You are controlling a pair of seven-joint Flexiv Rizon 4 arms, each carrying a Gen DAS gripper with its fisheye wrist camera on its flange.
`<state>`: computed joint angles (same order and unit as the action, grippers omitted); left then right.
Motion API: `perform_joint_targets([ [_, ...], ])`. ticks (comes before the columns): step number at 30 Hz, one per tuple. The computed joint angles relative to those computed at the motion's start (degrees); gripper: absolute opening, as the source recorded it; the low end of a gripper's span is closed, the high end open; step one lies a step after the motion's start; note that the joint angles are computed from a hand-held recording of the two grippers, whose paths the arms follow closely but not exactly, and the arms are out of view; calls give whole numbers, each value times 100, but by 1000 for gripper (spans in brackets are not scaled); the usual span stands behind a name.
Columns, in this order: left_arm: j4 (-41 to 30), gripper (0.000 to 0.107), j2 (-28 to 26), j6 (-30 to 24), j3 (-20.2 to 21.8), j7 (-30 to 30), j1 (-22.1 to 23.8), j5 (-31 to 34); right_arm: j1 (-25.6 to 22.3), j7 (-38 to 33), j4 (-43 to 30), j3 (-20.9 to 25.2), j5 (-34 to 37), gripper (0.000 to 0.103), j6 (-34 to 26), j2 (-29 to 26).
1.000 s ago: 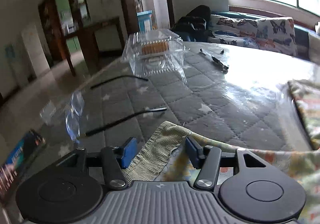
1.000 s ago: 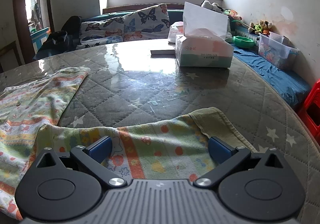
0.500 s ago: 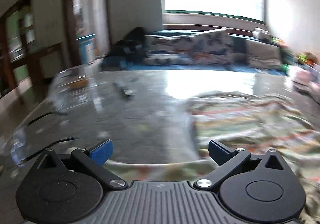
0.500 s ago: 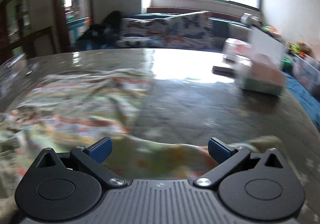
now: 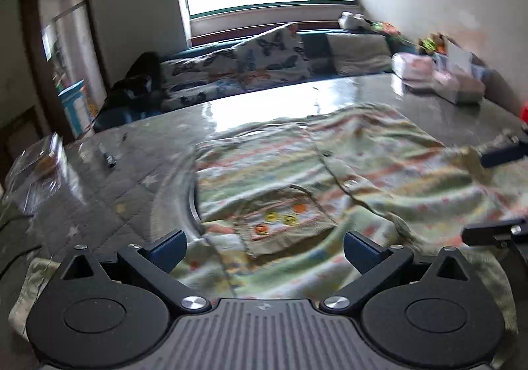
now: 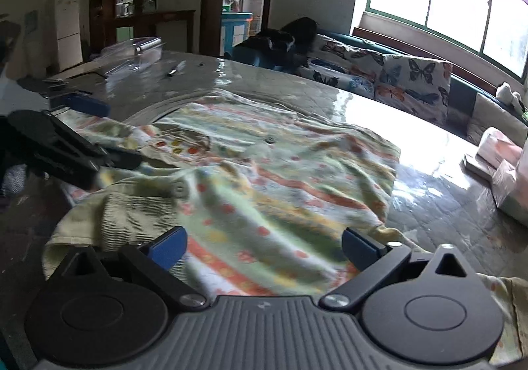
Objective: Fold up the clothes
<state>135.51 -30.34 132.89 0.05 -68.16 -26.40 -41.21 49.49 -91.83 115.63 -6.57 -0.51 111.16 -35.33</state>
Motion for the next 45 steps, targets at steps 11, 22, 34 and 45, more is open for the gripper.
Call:
perform_joint_targets([
  [11,173,102,61,244,-41,-96,58,136,-934,4,219,1234,-832,68,-9,204],
  [22,803,78,607,527,-255,-1149,739,1838,-1116,178,280,1564,-1383,15,-2,81],
  [34,474,32,477,-297,-516,-1155,1247,3899,-2072,1084,297,2137,-1777,3,166,109],
  [45,351,10,503,-1041,-635,-902,1507,4147,-2463,1495,196,2401,-2387,6,131,-122],
])
